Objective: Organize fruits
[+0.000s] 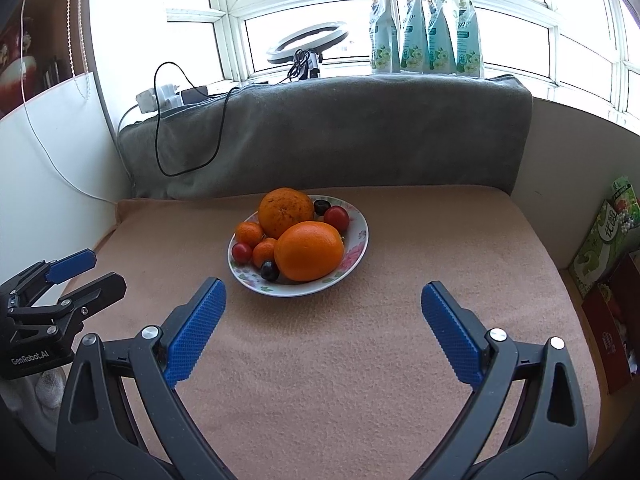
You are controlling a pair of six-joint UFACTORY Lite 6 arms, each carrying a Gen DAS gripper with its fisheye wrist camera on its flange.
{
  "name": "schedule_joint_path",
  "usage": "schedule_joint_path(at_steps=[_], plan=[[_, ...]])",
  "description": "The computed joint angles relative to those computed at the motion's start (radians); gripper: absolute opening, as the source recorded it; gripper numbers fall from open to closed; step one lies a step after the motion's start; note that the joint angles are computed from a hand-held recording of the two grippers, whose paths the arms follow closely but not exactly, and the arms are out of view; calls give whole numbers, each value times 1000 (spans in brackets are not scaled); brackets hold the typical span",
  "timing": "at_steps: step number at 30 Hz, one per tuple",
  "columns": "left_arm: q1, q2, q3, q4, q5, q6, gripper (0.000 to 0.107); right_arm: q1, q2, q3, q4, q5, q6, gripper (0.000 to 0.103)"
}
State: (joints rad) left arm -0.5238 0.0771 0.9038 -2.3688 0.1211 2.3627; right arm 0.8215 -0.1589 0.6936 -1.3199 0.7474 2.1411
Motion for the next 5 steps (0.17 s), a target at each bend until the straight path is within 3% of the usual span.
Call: schedule_joint_path(at_steps=[5], plan=[[3, -1, -1, 36, 2, -38, 82, -10, -6, -16, 2, -8, 10, 100]])
